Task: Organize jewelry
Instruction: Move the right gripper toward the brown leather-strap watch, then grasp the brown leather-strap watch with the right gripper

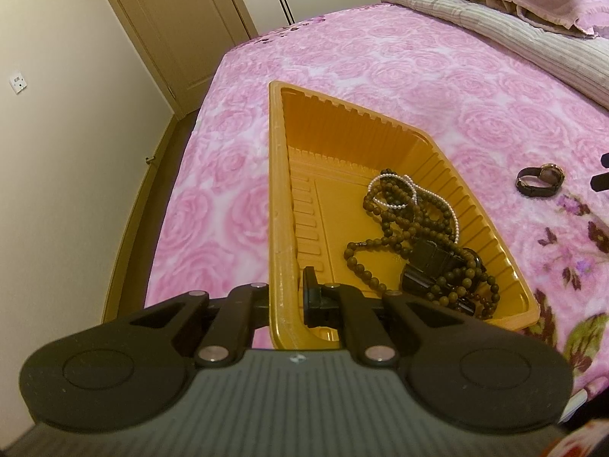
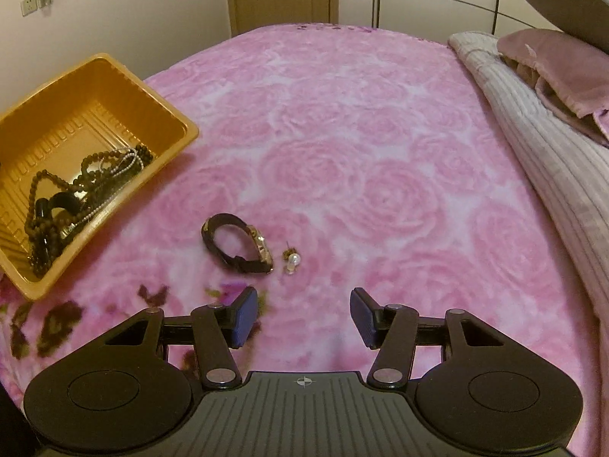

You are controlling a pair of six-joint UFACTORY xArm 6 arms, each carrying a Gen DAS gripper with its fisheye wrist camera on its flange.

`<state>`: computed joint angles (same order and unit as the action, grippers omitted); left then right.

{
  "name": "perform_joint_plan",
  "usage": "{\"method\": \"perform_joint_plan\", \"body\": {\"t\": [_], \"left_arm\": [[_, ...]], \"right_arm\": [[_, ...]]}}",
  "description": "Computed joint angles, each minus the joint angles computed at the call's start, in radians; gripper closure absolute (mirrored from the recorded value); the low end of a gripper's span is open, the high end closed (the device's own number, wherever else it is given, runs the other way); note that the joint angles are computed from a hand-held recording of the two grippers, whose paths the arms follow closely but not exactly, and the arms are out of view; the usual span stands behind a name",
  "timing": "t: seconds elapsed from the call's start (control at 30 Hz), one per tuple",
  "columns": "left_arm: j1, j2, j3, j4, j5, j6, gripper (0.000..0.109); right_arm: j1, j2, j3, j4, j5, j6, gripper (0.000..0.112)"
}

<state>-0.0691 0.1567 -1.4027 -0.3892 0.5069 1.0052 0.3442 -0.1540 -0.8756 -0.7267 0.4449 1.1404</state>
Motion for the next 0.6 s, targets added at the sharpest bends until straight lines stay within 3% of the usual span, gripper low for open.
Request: {"method": "perform_joint_plan", "body": {"t": [0.3, 0.43, 0.6], "left_arm": [[-0.001, 0.003, -0.005, 0.012, 0.000, -0.007, 0.103], [0.000, 0.006, -0.011, 0.014, 0.002, -0.007, 0.103], [0.001, 0.009, -0.014, 0.013, 0.001, -0.004, 0.102]], "right_arm": [[-0.015, 0.122, -0.105, -0.050, -0.076, 0.019, 0.059], [-0.016, 0.180, -0.167, -0.025, -0.067, -0.054, 0.079], [-0.005, 0.265, -0.260, 0.082, 0.000, -0.233, 0.090]]}}
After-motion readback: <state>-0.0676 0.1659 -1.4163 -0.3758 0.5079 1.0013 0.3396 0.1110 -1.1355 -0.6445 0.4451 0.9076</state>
